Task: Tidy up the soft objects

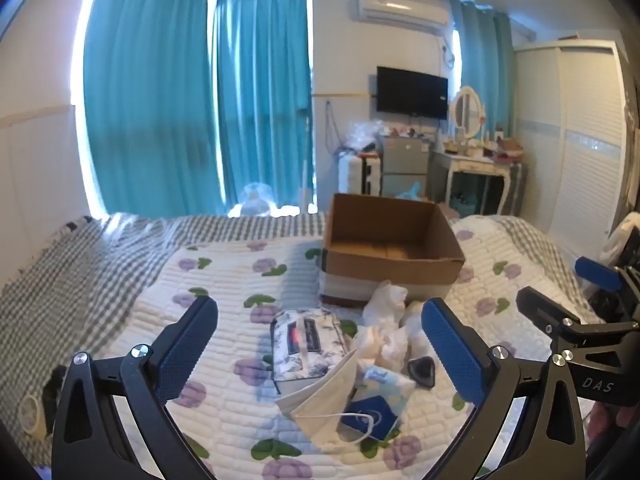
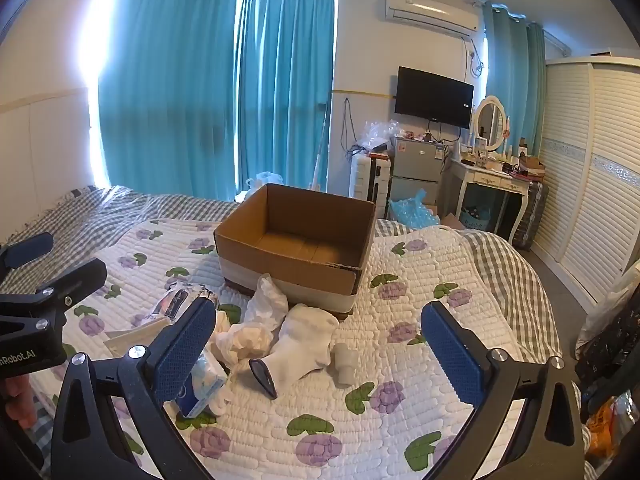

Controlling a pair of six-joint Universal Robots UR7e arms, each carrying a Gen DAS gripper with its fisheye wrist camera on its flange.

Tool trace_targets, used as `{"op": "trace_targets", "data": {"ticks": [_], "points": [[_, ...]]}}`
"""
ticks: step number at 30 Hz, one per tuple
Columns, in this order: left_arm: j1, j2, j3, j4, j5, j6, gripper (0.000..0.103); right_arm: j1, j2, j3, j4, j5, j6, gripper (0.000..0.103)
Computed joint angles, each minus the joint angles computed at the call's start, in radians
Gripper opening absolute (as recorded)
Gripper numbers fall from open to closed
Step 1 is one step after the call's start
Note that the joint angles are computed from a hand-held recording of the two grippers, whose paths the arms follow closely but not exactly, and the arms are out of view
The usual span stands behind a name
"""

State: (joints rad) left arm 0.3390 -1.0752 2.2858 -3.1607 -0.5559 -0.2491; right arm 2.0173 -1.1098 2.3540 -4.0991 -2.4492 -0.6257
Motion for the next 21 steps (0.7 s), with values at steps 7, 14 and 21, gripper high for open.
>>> {"op": "trace_targets", "data": {"ticks": [7,14,21], "points": [[-0.006,-0.009,0.009,-0.002,0.004,0.001,0.103,-0.001,0.000,0.000,0.001,0.001,0.002,0.103],[-0.004,-0.008,0.003,0.015,-0.001,-0.009,0.103,-0.001,0.000,0.000,0.004,-0.001,0.002,0.103],[-0.004,0.004,-0.001,0.013,0.001,-0.015,0.103,0.000,-0.002,0.000,0.005,-0.003,0.003,0.103]]}}
